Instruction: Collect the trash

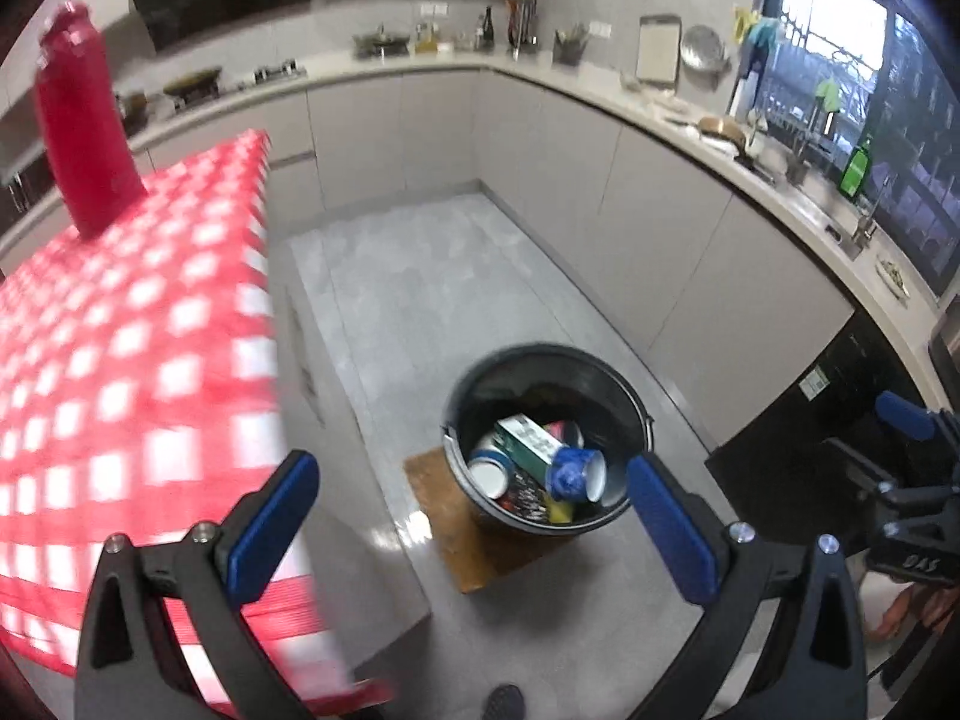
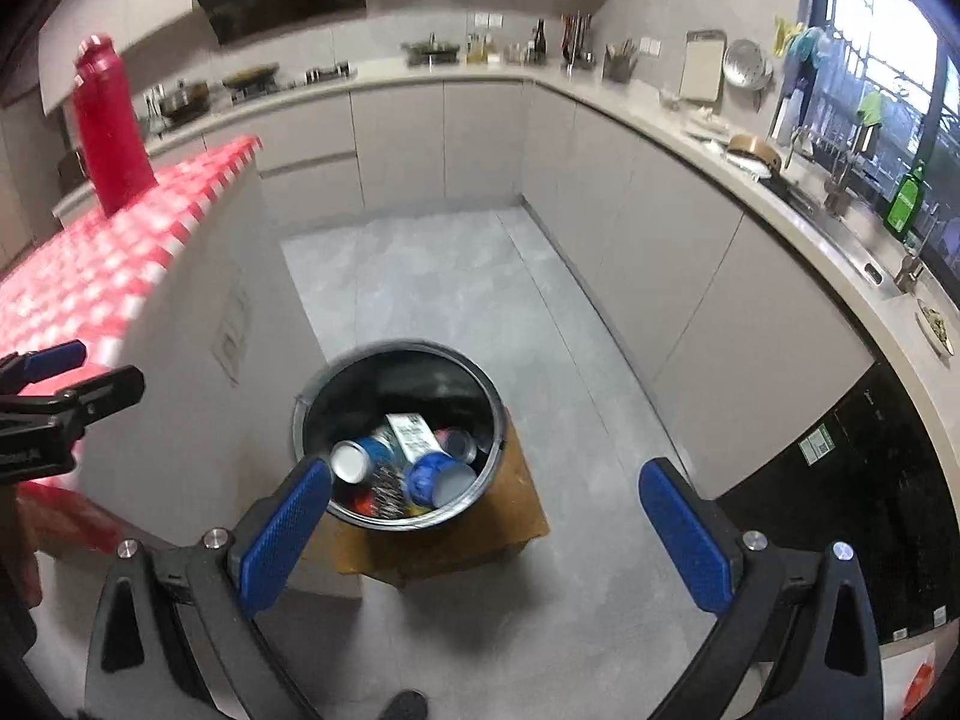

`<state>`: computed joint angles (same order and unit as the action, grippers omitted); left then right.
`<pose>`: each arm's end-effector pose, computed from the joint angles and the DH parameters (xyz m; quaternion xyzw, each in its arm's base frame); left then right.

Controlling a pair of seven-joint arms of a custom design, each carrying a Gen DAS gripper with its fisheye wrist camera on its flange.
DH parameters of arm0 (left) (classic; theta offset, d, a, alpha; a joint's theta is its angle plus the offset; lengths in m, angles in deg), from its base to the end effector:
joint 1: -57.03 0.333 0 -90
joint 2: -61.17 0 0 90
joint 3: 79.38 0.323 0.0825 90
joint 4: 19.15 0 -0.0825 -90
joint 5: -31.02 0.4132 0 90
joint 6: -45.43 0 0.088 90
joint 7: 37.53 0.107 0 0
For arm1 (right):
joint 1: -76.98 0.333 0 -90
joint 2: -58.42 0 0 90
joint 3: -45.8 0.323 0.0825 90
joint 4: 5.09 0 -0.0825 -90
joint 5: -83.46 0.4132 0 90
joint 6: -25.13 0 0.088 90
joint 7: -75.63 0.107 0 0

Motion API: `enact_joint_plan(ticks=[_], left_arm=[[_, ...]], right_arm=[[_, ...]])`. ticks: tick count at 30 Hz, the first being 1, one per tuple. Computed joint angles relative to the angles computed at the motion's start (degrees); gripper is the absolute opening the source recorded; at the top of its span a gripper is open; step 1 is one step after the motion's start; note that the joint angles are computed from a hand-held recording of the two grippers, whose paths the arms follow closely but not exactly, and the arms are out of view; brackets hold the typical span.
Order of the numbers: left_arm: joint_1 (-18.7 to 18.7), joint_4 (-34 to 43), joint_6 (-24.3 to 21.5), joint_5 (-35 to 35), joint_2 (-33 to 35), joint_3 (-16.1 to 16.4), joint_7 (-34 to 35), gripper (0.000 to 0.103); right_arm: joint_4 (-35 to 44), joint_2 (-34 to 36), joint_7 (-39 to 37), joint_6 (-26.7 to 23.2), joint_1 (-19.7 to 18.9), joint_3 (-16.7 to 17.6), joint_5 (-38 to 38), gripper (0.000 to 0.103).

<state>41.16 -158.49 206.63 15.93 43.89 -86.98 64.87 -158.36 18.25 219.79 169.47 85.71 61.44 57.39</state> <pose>0.4735 -0.1950 0.4868 -0.5141 0.7880 -0.2965 0.1638 0.3631 0.1719 0.4896 -0.5820 0.7335 -0.2853 0.2046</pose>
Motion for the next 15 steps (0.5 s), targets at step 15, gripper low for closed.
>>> enact_joint_plan(ticks=[15], left_arm=[[0.6, -8.5, 2.5, 3.5, -17.5, 3.1, -1.0, 0.103]], right_arm=[[4.9, -9.6, 11.7, -14.4, 5.7, 7.6, 0.6, 0.103]])
